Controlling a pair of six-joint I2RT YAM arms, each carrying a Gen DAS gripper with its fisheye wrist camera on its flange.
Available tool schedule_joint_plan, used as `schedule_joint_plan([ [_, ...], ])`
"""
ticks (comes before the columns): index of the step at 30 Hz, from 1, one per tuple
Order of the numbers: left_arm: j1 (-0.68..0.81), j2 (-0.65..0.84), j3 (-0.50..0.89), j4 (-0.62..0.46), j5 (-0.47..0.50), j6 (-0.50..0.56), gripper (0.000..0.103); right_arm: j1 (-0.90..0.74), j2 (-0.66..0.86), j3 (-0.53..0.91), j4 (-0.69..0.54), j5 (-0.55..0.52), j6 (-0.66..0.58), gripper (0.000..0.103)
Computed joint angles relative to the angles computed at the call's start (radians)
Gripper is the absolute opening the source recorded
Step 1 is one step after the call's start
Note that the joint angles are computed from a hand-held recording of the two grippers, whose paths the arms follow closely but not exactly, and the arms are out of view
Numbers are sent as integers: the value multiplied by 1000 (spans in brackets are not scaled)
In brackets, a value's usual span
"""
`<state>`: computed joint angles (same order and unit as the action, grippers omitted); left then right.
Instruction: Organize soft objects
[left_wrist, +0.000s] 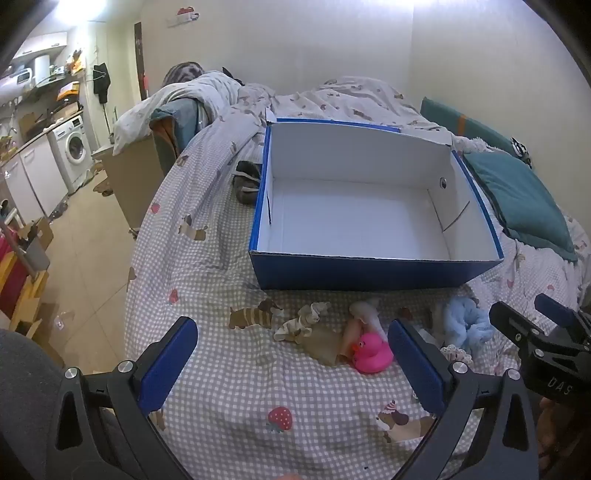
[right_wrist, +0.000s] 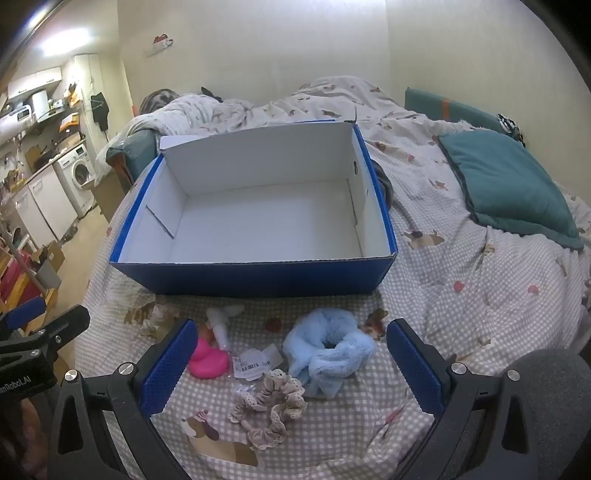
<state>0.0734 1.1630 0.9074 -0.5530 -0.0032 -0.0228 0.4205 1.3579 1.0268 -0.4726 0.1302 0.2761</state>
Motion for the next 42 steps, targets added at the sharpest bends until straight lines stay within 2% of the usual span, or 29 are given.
schedule_joint_plan([
  [42, 5, -10, 5, -6, 2, -1, 103, 11, 6, 3, 5, 16, -9, 103],
])
